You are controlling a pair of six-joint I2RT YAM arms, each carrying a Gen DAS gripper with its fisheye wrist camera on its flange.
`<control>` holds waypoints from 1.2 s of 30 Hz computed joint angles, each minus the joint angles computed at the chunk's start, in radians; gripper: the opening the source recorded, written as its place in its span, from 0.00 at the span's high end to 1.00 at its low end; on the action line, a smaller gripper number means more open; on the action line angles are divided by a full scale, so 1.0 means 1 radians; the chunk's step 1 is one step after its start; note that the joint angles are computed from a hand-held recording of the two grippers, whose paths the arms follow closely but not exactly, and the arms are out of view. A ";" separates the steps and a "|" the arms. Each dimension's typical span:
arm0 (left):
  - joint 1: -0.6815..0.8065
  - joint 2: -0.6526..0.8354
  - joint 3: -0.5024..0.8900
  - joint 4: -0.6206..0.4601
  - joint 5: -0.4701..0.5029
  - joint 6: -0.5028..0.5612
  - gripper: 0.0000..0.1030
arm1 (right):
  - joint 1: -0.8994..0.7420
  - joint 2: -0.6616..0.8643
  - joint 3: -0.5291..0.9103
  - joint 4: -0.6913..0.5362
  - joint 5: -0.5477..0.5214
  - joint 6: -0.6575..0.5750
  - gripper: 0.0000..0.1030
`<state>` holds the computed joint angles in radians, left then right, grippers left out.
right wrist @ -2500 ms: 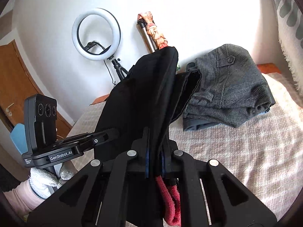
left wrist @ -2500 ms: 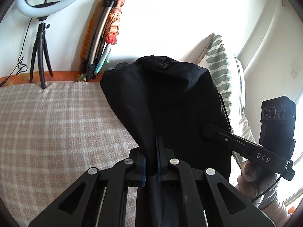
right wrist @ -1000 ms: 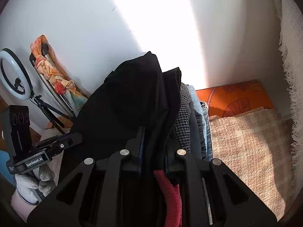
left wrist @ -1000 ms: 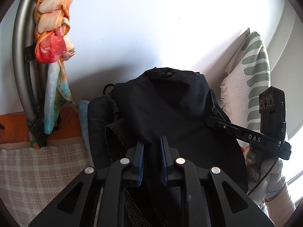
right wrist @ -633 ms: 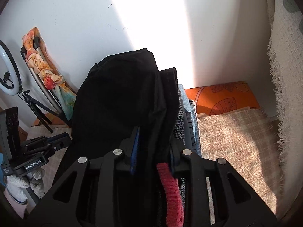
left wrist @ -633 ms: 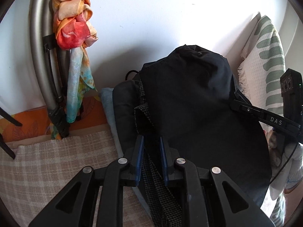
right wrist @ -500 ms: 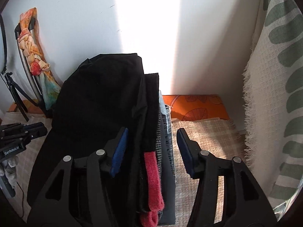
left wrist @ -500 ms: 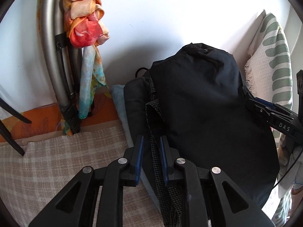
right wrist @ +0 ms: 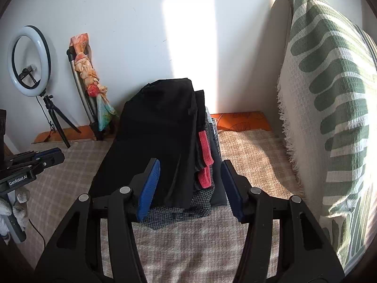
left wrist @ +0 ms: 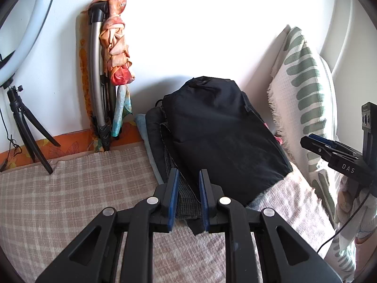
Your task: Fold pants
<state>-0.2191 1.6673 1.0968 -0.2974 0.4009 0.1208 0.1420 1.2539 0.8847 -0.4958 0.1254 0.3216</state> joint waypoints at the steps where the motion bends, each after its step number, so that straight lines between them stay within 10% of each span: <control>1: 0.003 -0.041 -0.031 -0.004 0.008 0.001 0.86 | 0.023 -0.045 -0.023 -0.015 0.005 0.021 0.46; 10: 0.022 -0.473 -0.295 -0.090 0.022 0.042 0.81 | 0.365 -0.336 -0.108 -0.242 0.234 0.260 0.45; 18: 0.044 -0.965 -0.481 -0.237 0.042 0.044 0.26 | 0.913 -0.363 -0.006 -0.549 0.575 0.712 0.19; 30: 0.339 -1.244 -0.542 -0.595 0.254 0.231 0.25 | 1.433 -0.091 0.105 -0.945 0.766 1.497 0.03; 36: 0.602 -1.307 -0.558 -0.816 0.419 0.522 0.25 | 1.504 0.023 0.143 -1.012 0.768 1.612 0.02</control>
<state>0.3829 0.3604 0.5391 -1.1133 0.8195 0.6429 1.6461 1.2773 1.0278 -1.5077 0.8929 1.9334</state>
